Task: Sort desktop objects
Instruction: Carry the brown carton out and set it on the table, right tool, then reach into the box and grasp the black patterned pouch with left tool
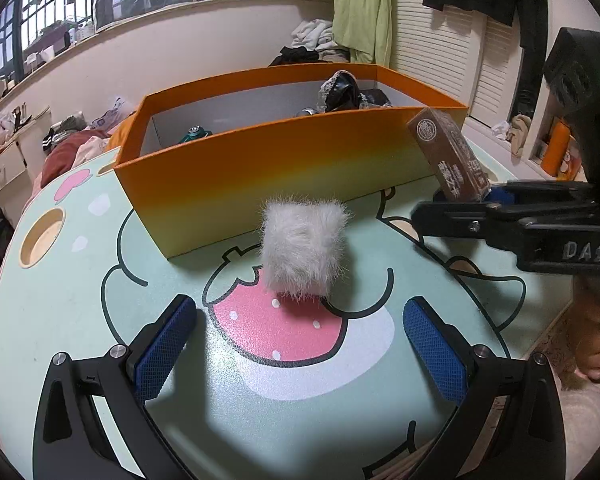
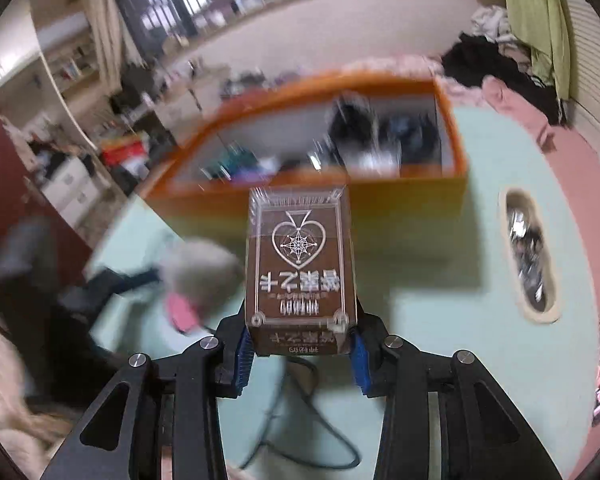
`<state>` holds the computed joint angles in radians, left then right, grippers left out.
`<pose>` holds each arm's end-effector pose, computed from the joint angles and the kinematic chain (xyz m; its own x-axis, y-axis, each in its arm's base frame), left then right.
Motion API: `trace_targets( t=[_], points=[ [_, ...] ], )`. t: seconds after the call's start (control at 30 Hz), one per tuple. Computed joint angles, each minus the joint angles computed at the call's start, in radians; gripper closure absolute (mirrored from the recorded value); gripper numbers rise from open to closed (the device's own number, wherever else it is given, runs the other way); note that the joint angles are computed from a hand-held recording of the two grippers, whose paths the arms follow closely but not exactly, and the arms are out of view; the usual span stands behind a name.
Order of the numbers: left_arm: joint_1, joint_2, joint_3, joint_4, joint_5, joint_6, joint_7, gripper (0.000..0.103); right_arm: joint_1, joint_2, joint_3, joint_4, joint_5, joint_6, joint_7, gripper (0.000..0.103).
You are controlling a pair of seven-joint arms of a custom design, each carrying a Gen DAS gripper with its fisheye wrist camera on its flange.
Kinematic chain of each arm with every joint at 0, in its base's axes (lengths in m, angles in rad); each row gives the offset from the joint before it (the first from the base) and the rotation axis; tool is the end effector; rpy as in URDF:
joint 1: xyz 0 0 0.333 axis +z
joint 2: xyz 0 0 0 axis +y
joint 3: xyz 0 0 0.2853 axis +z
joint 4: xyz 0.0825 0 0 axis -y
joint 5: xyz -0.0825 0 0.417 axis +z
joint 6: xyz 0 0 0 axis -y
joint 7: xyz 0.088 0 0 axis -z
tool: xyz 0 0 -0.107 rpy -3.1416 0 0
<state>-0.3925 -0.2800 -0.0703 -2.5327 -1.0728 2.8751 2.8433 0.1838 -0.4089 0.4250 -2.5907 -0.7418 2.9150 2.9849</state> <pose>0.4621 -0.1742 0.3732 -0.7001 -0.7140 -0.0011 -0.5068 0.4980 -0.7037 0.3744 0.3074 0.3984 -0.0092 -0.9755 -0.2198 -0.6985 0.1635 -0.6967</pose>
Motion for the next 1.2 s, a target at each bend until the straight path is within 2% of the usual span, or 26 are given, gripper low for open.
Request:
trace_targets(
  t=[0.03,0.07,0.1,0.13,0.23,0.3,0.33,0.37,0.4,0.47,0.5,0.53,0.6,0.67,0.73,0.77,0.83,0.87,0.93,1.0,1.03,1.13,1.2],
  points=[
    [0.001,-0.002,0.000,-0.002,0.001,-0.002,-0.002,0.000,-0.034,0.000,0.047,0.013,-0.012,-0.039,0.019,0.048],
    [0.001,-0.004,0.001,-0.003,0.000,-0.003,-0.001,0.000,-0.033,-0.001,0.059,0.023,0.014,-0.078,-0.012,0.032],
    [0.001,-0.005,0.001,-0.004,0.000,-0.003,-0.001,0.000,-0.006,0.007,0.036,0.030,-0.029,-0.100,0.016,0.022],
    [0.002,-0.005,0.001,-0.003,0.001,-0.004,-0.001,0.000,-0.001,0.000,0.039,0.025,-0.068,-0.107,0.054,0.012],
    [-0.004,-0.009,0.003,-0.008,-0.006,-0.004,0.012,0.000,0.033,-0.017,0.053,0.017,-0.120,-0.197,0.090,0.012],
    [-0.002,-0.003,0.005,-0.001,-0.010,-0.007,0.018,0.000,0.045,-0.060,0.057,-0.021,-0.157,-0.210,0.188,0.010],
    [0.000,0.004,0.005,0.005,-0.010,-0.009,0.019,0.000,0.041,-0.082,0.048,-0.053,-0.184,-0.188,0.237,0.007],
    [0.002,0.005,0.003,0.006,-0.011,-0.008,0.021,0.000,0.032,-0.099,0.062,-0.066,-0.213,-0.199,0.285,0.001],
    [0.004,0.006,0.002,0.006,-0.013,-0.007,0.019,0.000,0.031,-0.112,0.075,-0.074,-0.243,-0.225,0.346,0.000],
    [0.007,0.004,-0.003,0.002,-0.012,-0.002,0.015,0.000,0.040,-0.083,0.132,-0.039,-0.246,-0.395,0.345,0.000],
    [0.004,0.009,-0.001,0.006,-0.020,0.003,0.021,0.000,0.039,-0.061,0.145,-0.021,-0.270,-0.427,0.344,0.000],
    [0.005,0.007,-0.001,0.004,-0.023,0.003,0.022,0.000,0.054,-0.049,0.123,-0.019,-0.305,-0.404,0.358,0.000],
    [0.005,-0.001,0.016,0.007,-0.053,-0.024,0.045,0.000,0.076,-0.033,0.101,-0.008,-0.325,-0.411,0.351,0.000],
    [-0.008,-0.030,0.032,-0.001,-0.149,-0.015,0.115,0.003,0.097,-0.031,0.073,-0.012,-0.343,-0.407,0.359,0.000],
    [-0.026,-0.084,0.053,-0.013,-0.291,0.005,0.257,0.020,0.120,-0.030,0.047,-0.015,-0.357,-0.412,0.366,0.000],
    [-0.017,-0.108,0.047,-0.016,-0.303,-0.002,0.272,0.025,0.132,-0.028,0.036,-0.016,-0.364,-0.416,0.370,0.000],
    [0.018,-0.148,0.039,-0.003,-0.213,-0.091,0.199,0.041,0.156,-0.028,0.010,-0.019,-0.375,-0.423,0.374,0.000],
    [0.033,-0.148,0.032,0.019,-0.158,-0.126,0.141,0.044,0.171,-0.028,0.004,-0.021,-0.377,-0.432,0.379,0.000],
    [0.063,-0.098,0.020,0.113,-0.025,-0.231,-0.026,0.061,0.190,-0.020,-0.011,-0.016,-0.384,-0.442,0.382,0.000],
    [0.093,0.001,0.008,0.240,0.091,-0.353,-0.180,0.061,0.204,-0.018,-0.025,-0.014,-0.388,-0.447,0.383,0.000],
    [0.115,0.074,-0.017,0.323,0.184,-0.404,-0.298,0.061,0.210,-0.014,-0.027,-0.011,-0.389,-0.452,0.385,0.000],
    [0.155,0.233,-0.087,0.492,0.430,-0.477,-0.589,0.061,0.224,-0.011,-0.038,-0.010,-0.393,-0.458,0.387,0.000],
    [0.164,0.288,-0.111,0.544,0.509,-0.499,-0.678,0.061,0.229,-0.006,-0.040,-0.008,-0.398,-0.461,0.393,0.000]
  ],
)
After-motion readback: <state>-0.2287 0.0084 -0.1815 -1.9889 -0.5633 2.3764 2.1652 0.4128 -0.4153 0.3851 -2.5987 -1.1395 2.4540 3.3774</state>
